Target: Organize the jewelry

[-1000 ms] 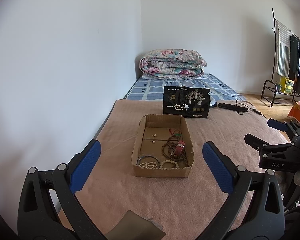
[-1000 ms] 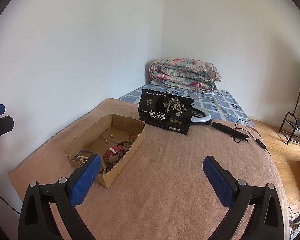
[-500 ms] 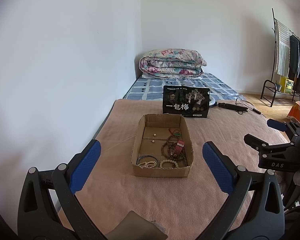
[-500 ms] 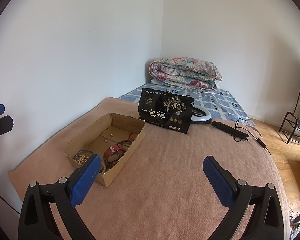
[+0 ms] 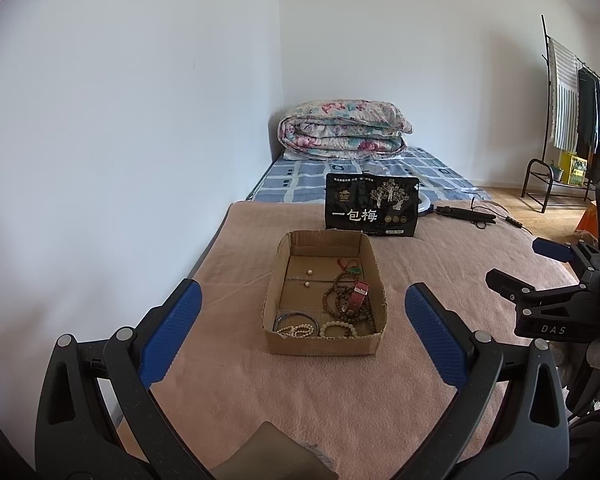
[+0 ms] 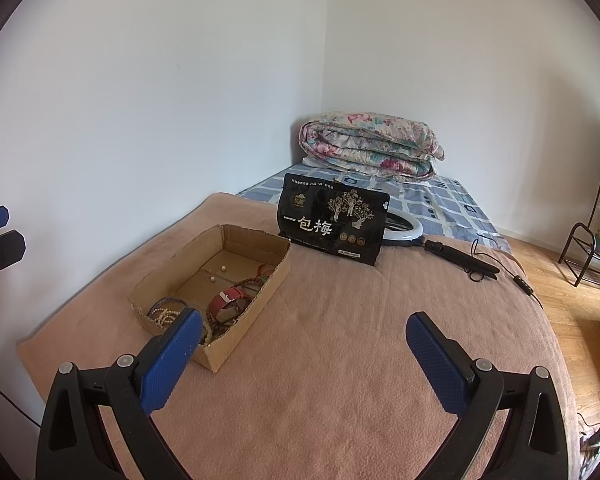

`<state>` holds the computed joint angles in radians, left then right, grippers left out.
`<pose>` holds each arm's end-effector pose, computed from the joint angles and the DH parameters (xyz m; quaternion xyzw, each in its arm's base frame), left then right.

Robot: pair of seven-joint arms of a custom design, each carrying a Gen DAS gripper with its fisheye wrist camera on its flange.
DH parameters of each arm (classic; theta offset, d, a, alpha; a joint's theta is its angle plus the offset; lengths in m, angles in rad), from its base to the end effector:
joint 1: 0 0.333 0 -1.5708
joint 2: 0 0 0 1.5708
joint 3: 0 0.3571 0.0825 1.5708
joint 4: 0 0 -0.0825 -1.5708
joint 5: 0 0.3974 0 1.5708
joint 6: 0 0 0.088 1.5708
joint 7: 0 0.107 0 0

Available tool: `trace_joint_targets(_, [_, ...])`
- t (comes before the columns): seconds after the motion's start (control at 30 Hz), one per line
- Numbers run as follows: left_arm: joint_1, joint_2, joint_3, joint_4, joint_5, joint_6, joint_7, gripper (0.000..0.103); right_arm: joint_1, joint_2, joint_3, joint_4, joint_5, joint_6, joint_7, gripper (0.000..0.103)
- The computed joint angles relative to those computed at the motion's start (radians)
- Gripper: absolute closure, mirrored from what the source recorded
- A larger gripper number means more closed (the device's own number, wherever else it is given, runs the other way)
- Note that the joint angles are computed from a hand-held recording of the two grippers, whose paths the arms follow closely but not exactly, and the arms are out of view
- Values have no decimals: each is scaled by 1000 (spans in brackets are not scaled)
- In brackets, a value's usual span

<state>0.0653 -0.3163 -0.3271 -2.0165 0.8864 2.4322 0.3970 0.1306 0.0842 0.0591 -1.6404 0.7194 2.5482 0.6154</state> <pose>0.4910 -0.1592 0.6992 -0.7135 0.4723 -0.2737 0.4393 0.6456 0.1132 0.6912 -0.7976 0.3664 -0.2271 0.4220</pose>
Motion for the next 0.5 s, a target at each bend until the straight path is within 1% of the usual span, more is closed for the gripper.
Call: trace_joint_targets(0.5, [-5, 1, 1, 5, 6, -5, -1, 0, 1, -1, -1, -4, 3, -1, -5, 0])
